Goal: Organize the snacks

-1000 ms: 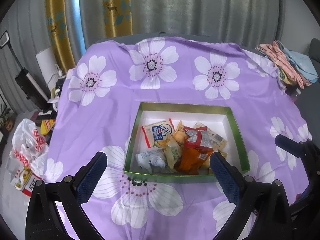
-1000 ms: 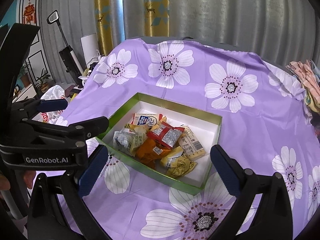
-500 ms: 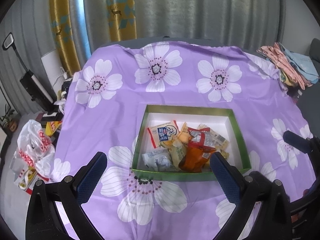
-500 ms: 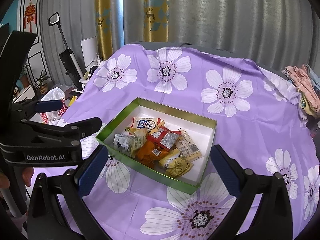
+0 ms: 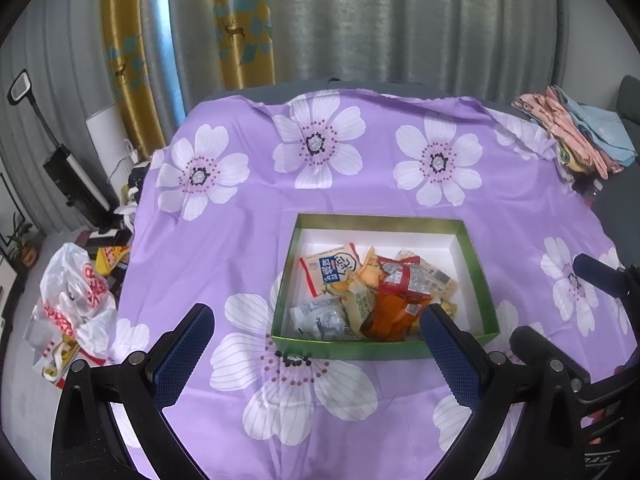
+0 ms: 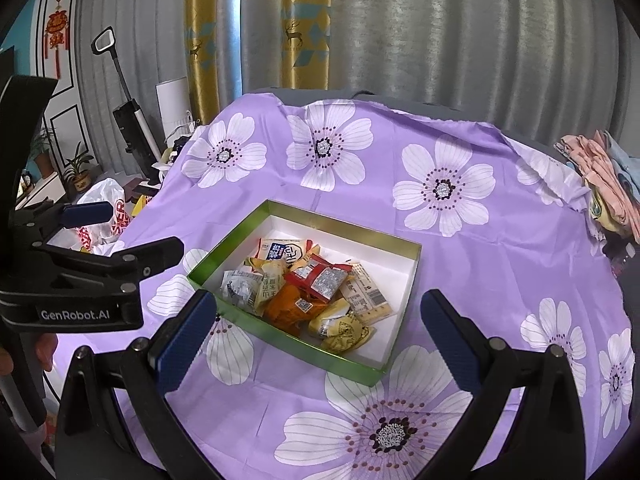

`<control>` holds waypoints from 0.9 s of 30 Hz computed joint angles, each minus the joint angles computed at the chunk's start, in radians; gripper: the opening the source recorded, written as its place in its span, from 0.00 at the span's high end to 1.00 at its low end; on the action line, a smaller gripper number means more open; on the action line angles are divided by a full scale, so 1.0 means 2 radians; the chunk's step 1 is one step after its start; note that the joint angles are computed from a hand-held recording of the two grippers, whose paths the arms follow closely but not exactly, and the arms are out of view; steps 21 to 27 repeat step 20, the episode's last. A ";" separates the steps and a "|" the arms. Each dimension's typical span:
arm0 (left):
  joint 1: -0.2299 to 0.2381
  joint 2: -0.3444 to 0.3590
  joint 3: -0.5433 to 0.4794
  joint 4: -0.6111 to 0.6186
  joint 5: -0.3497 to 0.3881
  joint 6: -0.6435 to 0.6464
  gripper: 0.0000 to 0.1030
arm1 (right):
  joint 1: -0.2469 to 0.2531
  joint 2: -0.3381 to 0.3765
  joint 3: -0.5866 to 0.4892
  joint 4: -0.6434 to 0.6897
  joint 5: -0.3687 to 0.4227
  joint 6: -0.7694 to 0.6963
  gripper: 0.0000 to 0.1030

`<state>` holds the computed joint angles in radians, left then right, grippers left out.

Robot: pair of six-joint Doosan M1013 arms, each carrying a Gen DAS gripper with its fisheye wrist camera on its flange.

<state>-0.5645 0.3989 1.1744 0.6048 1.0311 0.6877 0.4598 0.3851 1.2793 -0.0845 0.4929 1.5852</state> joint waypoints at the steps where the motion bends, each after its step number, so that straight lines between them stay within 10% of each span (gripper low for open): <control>1: 0.000 0.000 0.000 0.000 -0.001 0.000 0.01 | 0.000 -0.001 0.002 -0.002 -0.002 0.001 0.00; 27: -0.007 -0.005 -0.004 0.014 -0.013 -0.008 0.01 | 0.002 -0.016 0.011 -0.009 -0.020 0.010 0.00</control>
